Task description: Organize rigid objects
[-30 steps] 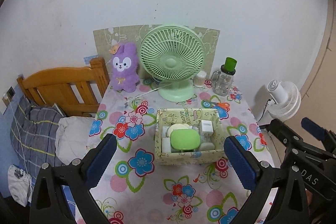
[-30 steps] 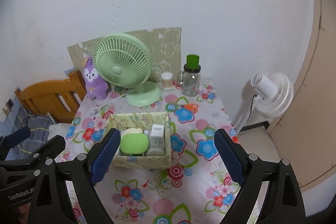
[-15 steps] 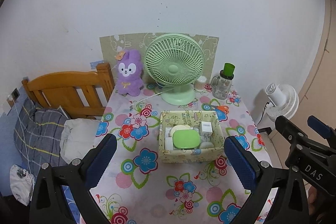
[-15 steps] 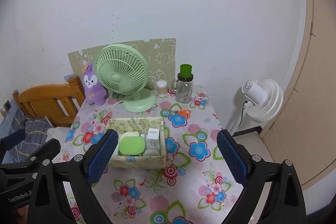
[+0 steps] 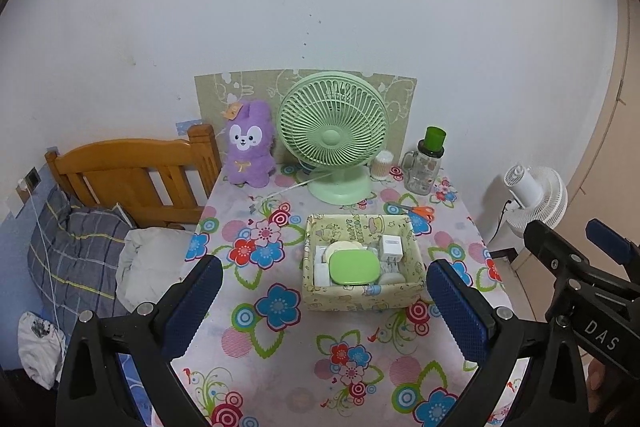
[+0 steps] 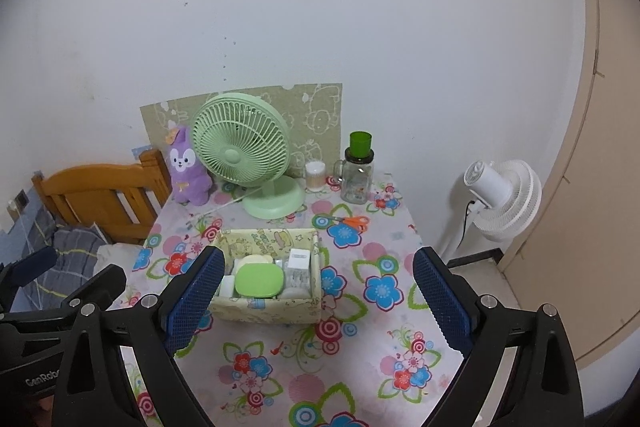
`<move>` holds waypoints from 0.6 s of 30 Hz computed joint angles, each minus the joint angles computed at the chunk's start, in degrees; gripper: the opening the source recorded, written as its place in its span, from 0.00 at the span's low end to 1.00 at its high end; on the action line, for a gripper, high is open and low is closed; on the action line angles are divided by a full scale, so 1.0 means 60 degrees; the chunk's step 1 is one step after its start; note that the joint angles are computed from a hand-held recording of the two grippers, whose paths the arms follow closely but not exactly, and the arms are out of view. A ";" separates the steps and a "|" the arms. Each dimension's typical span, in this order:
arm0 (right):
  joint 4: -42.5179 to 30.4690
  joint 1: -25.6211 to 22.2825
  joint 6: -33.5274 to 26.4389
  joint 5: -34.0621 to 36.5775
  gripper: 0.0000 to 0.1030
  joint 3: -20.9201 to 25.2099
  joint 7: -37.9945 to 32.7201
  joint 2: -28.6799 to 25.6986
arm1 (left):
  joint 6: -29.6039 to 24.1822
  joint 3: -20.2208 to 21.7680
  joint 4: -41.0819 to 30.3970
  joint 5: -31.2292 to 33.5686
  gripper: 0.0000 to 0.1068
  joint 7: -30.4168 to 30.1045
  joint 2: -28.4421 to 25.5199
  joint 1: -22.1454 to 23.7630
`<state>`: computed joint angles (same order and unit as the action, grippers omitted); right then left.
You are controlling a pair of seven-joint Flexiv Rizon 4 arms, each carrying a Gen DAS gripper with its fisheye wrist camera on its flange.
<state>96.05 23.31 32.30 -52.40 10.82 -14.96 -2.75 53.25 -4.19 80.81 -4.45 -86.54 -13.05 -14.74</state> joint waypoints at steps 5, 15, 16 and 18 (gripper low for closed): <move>0.0010 -0.0030 0.0050 0.0132 0.94 0.0004 -0.0038 0.0023 | -0.0011 0.0022 -0.0014 0.0098 0.96 -0.0093 0.0011 -0.0021; 0.0013 -0.0050 0.0082 0.0053 0.94 -0.0015 -0.0010 0.0006 | -0.0003 0.0030 -0.0097 0.0179 0.96 -0.0134 -0.0047 -0.0015; 0.0009 -0.0048 0.0083 0.0047 0.94 -0.0015 -0.0003 0.0001 | 0.0014 0.0031 -0.0097 0.0178 0.96 -0.0130 -0.0046 -0.0013; 0.0007 -0.0055 0.0107 0.0025 0.94 -0.0026 0.0004 -0.0009 | 0.0038 0.0029 -0.0090 0.0173 0.96 -0.0121 -0.0046 -0.0013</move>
